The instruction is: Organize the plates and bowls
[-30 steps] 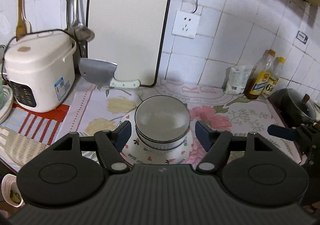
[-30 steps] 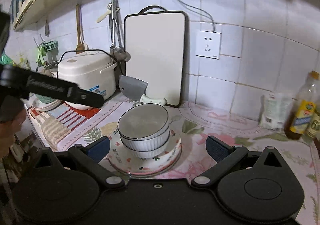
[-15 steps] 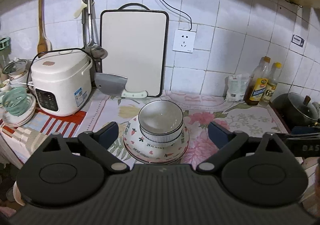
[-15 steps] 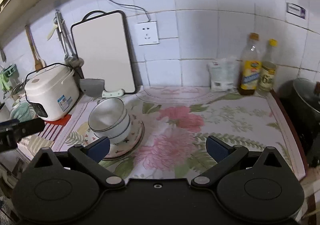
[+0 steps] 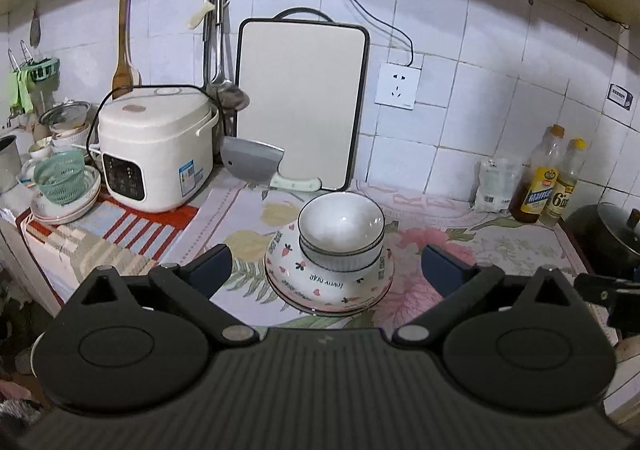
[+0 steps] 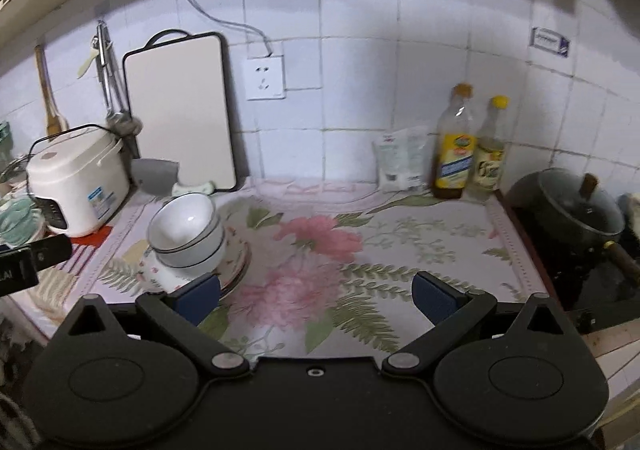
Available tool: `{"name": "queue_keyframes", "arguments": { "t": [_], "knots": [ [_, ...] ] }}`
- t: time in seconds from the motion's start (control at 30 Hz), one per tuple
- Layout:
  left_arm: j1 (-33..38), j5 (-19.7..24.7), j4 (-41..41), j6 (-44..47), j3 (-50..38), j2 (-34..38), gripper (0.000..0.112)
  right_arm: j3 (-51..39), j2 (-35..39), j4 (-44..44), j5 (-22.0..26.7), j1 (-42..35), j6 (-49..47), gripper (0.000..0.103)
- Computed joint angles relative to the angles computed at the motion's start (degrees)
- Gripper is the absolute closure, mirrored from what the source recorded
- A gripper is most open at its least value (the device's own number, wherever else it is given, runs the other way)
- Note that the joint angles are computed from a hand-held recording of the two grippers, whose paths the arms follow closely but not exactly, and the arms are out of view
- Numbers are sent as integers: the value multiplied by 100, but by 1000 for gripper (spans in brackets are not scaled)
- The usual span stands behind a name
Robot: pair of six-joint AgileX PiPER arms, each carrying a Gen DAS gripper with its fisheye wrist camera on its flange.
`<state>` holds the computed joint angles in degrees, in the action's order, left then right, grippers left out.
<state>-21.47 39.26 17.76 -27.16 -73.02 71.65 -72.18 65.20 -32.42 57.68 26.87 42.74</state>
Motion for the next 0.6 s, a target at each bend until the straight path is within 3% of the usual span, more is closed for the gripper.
{"name": "queue_keyframes", "arguments": {
  "t": [0.17,0.33,0.6],
  "knots": [
    [-81,7,135,-14,181,-134,10,99,-52,-730,222,419,532,0],
    [-112,186,36,186,173,-169,10,108,-129,-673,310,532,594,0],
    [-299,168,166,200,291,-201,10,428,-239,-1561,534,1211,1415,0]
  ]
}}
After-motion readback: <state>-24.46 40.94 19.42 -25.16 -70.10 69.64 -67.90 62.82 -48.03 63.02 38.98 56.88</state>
